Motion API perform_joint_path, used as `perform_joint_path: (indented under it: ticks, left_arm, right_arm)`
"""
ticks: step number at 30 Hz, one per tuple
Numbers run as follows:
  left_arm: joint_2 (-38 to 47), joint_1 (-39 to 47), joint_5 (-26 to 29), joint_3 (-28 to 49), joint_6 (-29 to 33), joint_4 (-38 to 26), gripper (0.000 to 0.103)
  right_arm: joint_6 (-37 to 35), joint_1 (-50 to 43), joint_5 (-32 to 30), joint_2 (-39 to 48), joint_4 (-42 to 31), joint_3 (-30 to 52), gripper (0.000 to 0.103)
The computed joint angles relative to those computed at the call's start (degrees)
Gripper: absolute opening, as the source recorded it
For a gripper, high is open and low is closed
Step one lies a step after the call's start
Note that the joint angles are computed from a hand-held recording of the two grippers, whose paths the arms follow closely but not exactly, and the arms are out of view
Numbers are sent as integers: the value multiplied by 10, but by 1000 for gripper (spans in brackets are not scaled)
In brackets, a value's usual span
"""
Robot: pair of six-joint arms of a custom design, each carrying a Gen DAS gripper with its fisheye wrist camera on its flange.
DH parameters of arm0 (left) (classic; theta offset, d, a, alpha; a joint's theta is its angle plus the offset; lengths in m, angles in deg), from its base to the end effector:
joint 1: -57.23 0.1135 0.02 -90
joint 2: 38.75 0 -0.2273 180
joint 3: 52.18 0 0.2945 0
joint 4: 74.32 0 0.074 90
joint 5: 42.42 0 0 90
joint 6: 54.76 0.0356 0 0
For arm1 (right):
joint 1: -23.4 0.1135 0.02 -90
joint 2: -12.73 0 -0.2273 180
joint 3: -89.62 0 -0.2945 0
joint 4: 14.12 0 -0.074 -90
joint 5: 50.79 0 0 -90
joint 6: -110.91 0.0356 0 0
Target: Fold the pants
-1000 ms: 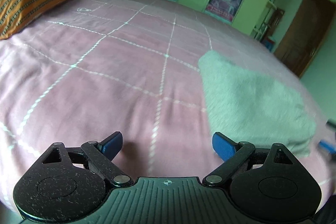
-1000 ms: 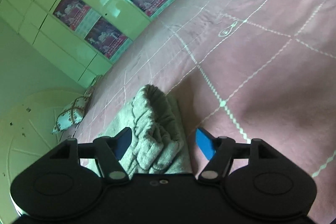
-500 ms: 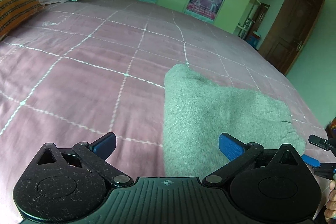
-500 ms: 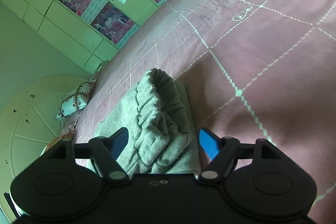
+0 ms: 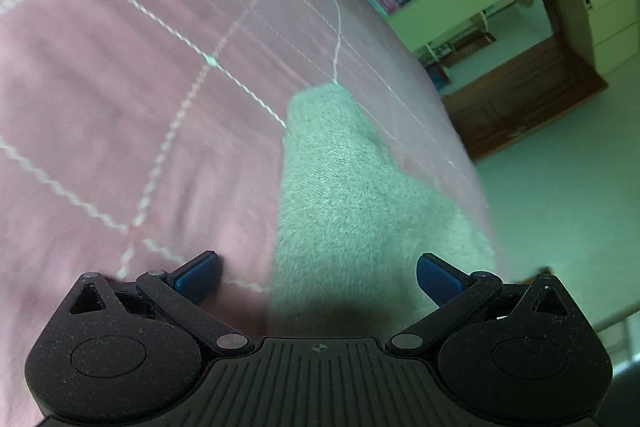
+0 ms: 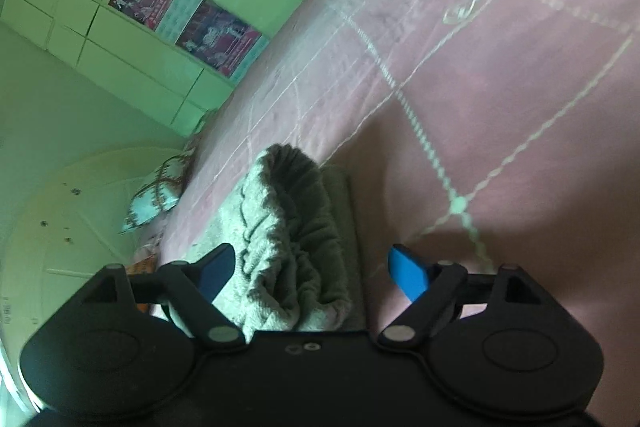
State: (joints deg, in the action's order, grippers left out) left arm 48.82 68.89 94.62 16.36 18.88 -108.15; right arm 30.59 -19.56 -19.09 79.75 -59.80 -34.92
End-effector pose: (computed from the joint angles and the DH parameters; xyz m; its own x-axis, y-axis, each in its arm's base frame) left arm 0.3462 0.0448 0.1662 -0.8322 -0.3677 -0.4150 0.0632 0.6807 -0.7298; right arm 0.2182 -0.1618 0.1858 -0.6031 0.6824 -0.4131 0.1244 0.5920 0.7963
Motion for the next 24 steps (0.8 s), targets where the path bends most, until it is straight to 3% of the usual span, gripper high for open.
perform_joint_path:
  ticks: [4, 10, 16, 22, 23, 24]
  left_arm:
    - [44, -16, -9, 40, -11, -2, 103]
    - [80, -41, -28, 78, -33, -6, 103]
    - [96, -52, -8, 85, -28, 16, 103]
    - [138, -68, 54, 113, -51, 19, 103]
    - [145, -73, 54, 121, -51, 13, 103]
    - [153, -74, 60, 131, -56, 8, 103]
  right_arm:
    - [-40, 14, -9, 43, -28, 31, 83]
    - [-38, 30, -13, 63, -8, 34, 94]
    - [-87, 40, -9, 94, -69, 75, 98]
    - [-183, 42, -24, 129, -168, 124, 96]
    - [-186, 43, -16, 128, -169, 125, 93]
    - [-176, 40, -10, 126, -161, 123, 82]
